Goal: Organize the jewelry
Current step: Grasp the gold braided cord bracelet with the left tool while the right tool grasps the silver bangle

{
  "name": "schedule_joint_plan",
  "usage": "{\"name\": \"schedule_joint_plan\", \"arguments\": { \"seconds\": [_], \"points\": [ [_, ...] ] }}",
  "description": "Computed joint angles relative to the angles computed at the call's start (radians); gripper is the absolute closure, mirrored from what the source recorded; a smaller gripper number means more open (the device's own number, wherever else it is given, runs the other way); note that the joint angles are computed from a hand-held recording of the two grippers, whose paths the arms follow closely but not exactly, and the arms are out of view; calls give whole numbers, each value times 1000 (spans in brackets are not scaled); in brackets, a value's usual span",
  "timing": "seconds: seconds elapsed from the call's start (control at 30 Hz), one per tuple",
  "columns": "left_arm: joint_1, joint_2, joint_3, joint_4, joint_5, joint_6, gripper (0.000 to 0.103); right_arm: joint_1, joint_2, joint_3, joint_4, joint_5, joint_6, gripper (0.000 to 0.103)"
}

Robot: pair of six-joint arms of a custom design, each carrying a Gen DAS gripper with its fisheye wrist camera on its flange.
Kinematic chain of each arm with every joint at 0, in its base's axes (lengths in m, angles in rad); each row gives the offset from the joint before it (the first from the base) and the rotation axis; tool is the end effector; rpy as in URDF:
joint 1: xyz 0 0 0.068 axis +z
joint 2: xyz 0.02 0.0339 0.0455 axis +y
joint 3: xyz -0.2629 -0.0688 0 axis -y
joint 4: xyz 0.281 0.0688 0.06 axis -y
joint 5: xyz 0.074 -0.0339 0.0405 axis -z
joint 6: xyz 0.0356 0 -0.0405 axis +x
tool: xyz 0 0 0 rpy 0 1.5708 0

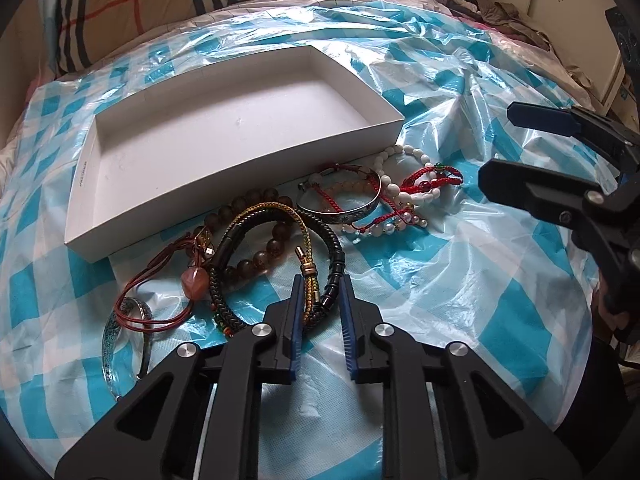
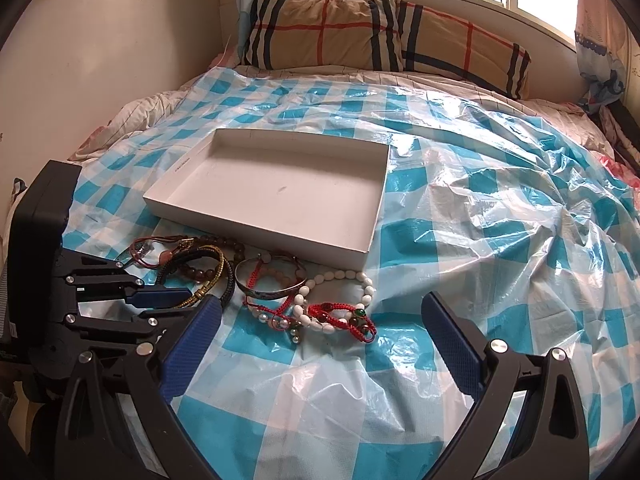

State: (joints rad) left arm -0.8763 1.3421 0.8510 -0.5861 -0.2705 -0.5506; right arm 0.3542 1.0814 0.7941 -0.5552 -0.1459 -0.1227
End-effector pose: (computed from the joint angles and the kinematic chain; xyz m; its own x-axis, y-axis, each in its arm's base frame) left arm 0.1915 -0.2150 0.1946 -0.8253 0.2031 -0.5269 0.2671 0.9625 -0.0473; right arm 0.2379 0.0935 0.2419 -0.6416 -0.3664 -0.6739 -0.5163 0.8560 0.0262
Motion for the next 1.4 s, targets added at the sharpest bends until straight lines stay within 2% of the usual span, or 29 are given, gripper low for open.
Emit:
{"name": "schedule_joint_plan", "arguments": {
  "seconds": [0.27,0.5,0.7,0.73,0.8,0.83,0.9,1.07,1.2,1.4],
  "points": [
    [25,-118,-58,5,43,-49,96,34,64,16,12,-4,-37,7],
    [9,-213,-53,-49,-47,-96,96,59,147,46,30,-7,-100,7],
    [-15,-309,-59,-114,-115,-178,96,71,232,88,49,-62,-176,8],
    [-14,-318,-63,-120,-115,-187,96,73,247,99,46,-70,-194,11],
    [-12,-326,-73,-128,-119,-198,96,79,288,130,26,-79,-233,28],
    [-6,-331,-80,-127,-114,-202,96,82,310,147,16,-79,-259,32],
    [1,-339,-92,-126,-111,-206,96,88,358,181,-13,-82,-316,49],
    [5,-356,-111,-121,-113,-212,96,103,447,242,-70,-86,-439,66],
    [11,-361,-113,-120,-116,-215,96,95,464,273,-119,-131,-465,92],
    [-16,-376,-103,-141,-144,-239,96,37,386,256,-146,-275,-371,95]
  ]
}}
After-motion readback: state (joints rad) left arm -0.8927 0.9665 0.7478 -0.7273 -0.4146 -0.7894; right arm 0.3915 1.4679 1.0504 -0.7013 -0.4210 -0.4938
